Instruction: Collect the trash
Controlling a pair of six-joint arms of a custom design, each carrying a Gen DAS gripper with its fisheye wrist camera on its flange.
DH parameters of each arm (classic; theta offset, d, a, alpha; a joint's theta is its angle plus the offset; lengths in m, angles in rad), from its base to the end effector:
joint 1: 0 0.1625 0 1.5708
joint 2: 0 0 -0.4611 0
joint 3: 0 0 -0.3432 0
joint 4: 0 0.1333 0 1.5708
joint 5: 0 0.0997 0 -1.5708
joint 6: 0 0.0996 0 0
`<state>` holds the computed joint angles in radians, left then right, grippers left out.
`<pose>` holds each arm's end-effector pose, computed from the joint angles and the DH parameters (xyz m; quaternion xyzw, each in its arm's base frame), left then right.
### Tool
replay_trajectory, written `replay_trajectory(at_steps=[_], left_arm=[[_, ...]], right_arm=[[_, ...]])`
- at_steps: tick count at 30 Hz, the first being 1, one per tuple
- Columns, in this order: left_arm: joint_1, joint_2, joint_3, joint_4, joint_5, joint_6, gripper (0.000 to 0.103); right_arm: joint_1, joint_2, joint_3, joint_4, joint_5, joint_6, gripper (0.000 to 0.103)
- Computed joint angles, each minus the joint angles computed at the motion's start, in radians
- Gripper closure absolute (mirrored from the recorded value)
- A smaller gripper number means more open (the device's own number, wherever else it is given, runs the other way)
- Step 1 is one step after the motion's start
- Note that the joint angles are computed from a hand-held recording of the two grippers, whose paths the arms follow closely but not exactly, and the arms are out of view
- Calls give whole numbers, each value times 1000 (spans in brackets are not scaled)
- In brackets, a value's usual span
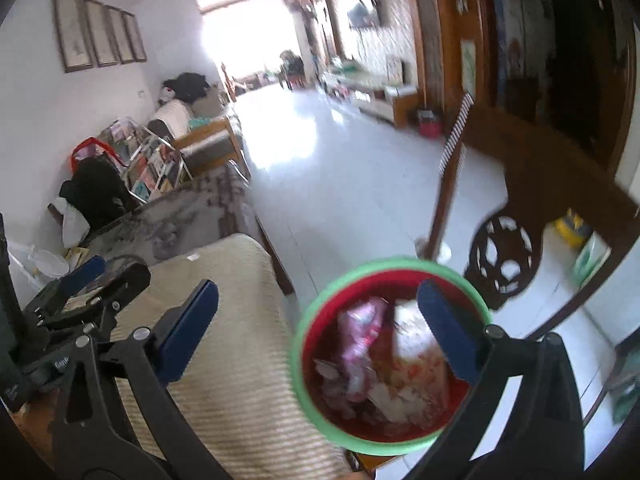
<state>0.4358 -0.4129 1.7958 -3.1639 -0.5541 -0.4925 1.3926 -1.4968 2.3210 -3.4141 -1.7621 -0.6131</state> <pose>-0.4473 -0.4487 -0.0201 0.2259 0.8404 -0.4148 0.2658 0.0412 -0.4166 0.4041 0.1420 -0.8586 0.4159 0.2641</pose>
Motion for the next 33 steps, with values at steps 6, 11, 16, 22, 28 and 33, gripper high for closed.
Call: replay_trajectory(at_steps=[6, 11, 16, 22, 28, 33], left_arm=[[-62, -107, 189, -157, 178, 51, 8], [-125, -184, 342, -186, 402, -8, 8], [-161, -345, 463, 96, 388, -279, 8], [-203, -493, 511, 599, 425, -750, 8], [-214, -526, 522, 645, 343, -767, 8], [-210, -526, 552, 512, 269, -680, 8]], right_arm=[[250, 163, 76, -379, -210, 17, 5], [371, 271, 103, -500, -338, 119, 5], [436, 407, 205, -965, -273, 66, 5], [586, 446, 134, -924, -522, 26, 5], [657, 434, 116, -816, -612, 99, 5], [668, 432, 131, -792, -614, 132, 5]])
